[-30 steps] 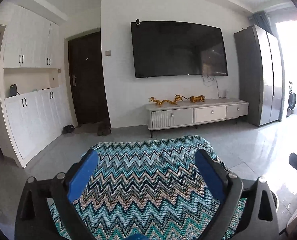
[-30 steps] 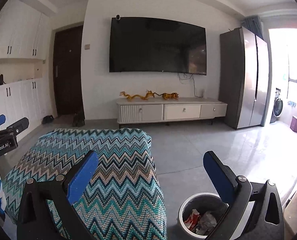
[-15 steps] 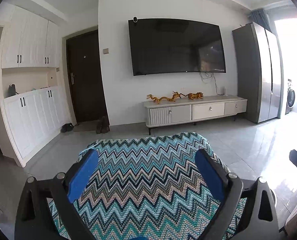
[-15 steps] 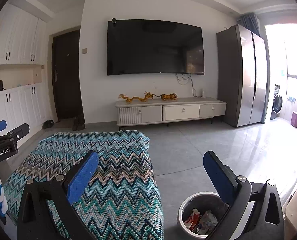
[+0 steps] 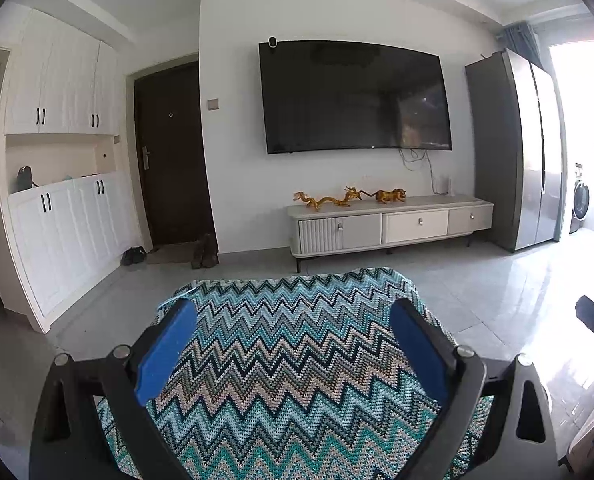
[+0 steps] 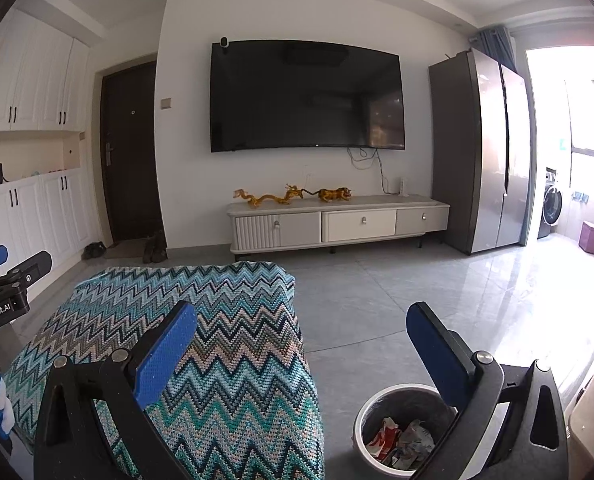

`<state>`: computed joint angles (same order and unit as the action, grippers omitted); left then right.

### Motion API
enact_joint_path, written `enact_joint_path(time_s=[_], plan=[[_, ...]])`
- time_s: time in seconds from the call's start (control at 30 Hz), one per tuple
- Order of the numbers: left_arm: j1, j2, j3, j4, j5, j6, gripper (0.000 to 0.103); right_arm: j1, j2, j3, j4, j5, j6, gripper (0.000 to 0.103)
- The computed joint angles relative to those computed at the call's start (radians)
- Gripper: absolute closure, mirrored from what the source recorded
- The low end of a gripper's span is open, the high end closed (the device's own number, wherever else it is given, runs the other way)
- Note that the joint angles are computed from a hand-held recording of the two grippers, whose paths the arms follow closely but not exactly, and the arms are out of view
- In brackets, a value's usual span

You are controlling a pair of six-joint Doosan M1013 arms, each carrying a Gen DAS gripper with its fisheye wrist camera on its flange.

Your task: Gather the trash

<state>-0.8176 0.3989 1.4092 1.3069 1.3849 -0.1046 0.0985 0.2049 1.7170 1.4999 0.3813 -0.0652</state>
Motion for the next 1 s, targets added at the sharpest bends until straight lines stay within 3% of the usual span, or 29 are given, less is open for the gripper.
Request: enact_joint_path(time_s=[0.7,1.0], plan=[[-0.002,-0.016,0.027,-0.002,-0.005,-0.023,0.005,0.004,-0.005,0.011,0.031,-0.010,-0.034,0.000],[0.002,-0.006,0.016,-0.029,-0.051,0.024,0.005,0.002,-0.003,0.008,0.010,-0.018,-0.013,0.000]])
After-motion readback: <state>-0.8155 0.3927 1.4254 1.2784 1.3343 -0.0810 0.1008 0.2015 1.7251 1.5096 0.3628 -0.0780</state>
